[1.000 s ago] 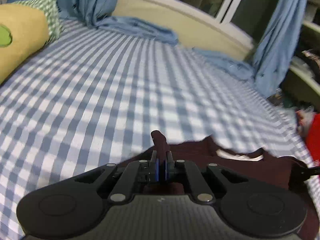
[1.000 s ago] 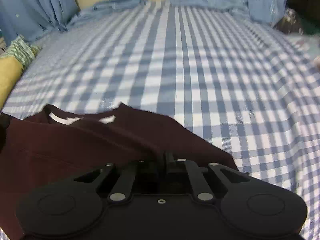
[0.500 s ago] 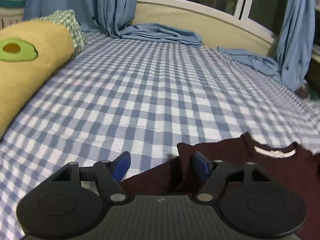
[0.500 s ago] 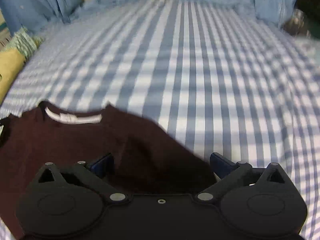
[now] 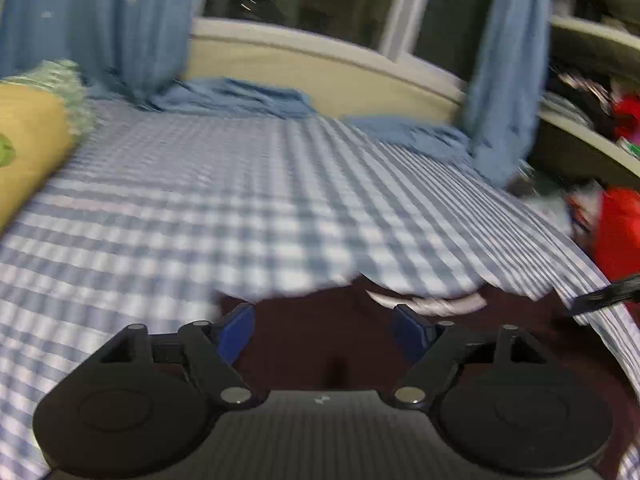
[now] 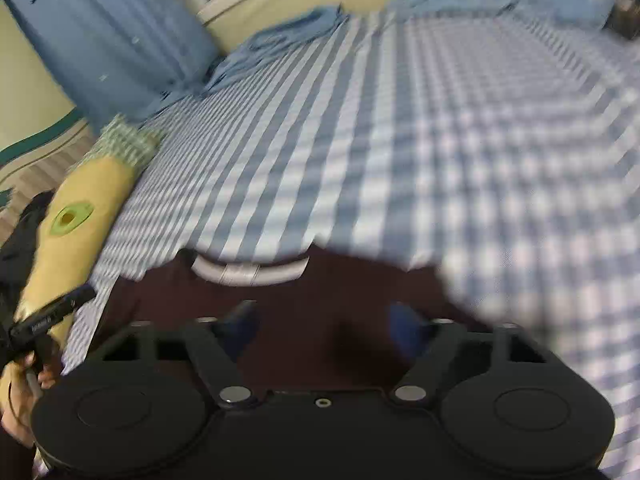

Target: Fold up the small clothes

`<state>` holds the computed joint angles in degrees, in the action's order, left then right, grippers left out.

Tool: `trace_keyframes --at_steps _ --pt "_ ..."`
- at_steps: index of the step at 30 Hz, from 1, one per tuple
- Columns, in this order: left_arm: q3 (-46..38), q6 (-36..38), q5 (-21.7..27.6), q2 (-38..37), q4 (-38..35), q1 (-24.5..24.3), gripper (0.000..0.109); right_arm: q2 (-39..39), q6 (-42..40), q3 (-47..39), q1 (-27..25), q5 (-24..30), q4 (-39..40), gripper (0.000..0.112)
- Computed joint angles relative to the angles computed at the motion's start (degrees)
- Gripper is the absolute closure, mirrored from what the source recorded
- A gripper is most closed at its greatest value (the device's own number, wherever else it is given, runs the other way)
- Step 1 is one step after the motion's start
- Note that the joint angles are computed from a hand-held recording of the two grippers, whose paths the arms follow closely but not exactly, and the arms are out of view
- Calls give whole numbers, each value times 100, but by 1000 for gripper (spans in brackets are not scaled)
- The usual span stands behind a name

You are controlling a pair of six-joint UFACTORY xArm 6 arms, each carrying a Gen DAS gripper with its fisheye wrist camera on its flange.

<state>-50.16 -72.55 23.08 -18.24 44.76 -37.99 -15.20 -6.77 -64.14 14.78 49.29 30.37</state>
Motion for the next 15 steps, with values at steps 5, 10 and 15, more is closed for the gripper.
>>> trace_keyframes --at_steps 5,10,15 --pt "-493 968 562 760 -949 -281 31 -112 611 834 312 -821 -331 76" --pt "-589 758 977 871 -893 -98 38 -324 1538 1038 330 -1091 -1865 90" --pt "66 52 1099 -212 203 -332 25 -1948 281 2017 203 -1253 -832 35"
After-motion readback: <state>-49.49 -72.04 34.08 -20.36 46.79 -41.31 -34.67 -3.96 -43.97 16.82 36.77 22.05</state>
